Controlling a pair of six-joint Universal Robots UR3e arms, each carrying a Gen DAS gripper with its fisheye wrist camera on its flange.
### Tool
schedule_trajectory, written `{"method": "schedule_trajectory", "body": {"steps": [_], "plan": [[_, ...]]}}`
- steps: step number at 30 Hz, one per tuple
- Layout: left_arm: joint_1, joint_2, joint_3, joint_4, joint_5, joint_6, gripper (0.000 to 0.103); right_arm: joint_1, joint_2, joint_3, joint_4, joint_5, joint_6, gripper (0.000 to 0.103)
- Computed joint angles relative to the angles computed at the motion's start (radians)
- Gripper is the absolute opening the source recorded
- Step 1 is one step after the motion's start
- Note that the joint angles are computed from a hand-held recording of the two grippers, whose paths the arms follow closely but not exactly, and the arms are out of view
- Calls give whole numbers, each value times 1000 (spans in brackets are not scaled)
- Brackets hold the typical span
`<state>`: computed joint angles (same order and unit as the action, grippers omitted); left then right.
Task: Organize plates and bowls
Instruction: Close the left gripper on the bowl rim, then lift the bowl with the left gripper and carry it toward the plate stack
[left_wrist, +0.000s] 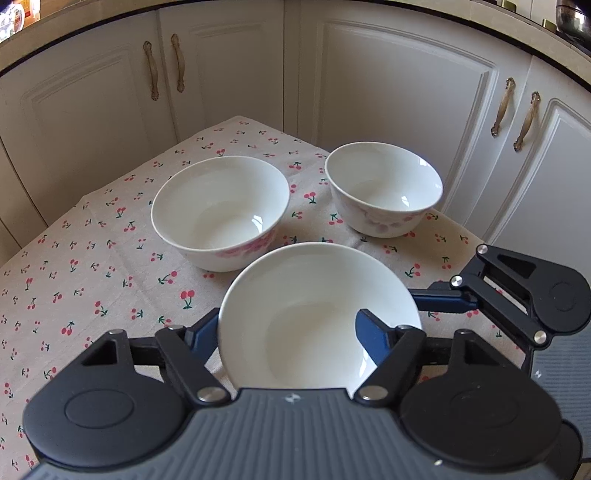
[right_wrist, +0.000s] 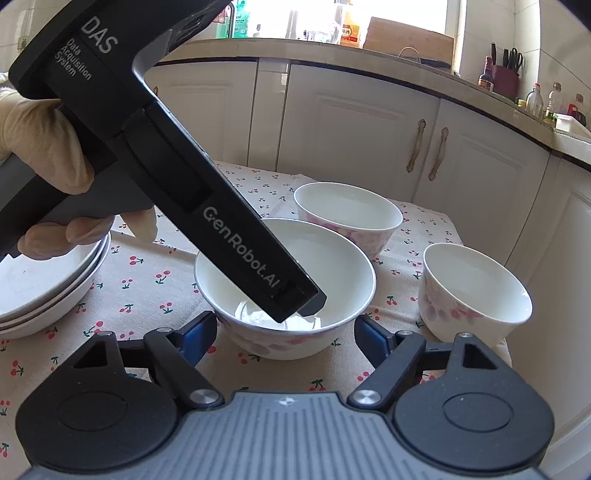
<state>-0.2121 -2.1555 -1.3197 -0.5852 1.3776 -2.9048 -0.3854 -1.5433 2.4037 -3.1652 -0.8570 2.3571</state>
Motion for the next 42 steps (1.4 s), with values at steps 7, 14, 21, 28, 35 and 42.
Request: {"method": "schedule_trajectory", "body": {"steps": [7,14,21,28,35,42], "plan": [[1,-3,9,-13,-1,7,76,4,-10,0,7,-9,2,84],[0,-8,19,-23,-2,7,76,-4,-15,4,14,2,-4,84],[5,-8,16,-23,-10,8,76,-22,-43,-6,78,24,-12,84],[5,0,12,-29,-16,4,76,-30,-63,-11,122,32,-14,84],[-7,49,-37,-23,-18,-6,76,-73,-171,18,246,58,-68,84],[-34,138,-143,18,-9,-38,76,-180,-427,65,545,128,-213,84]]}}
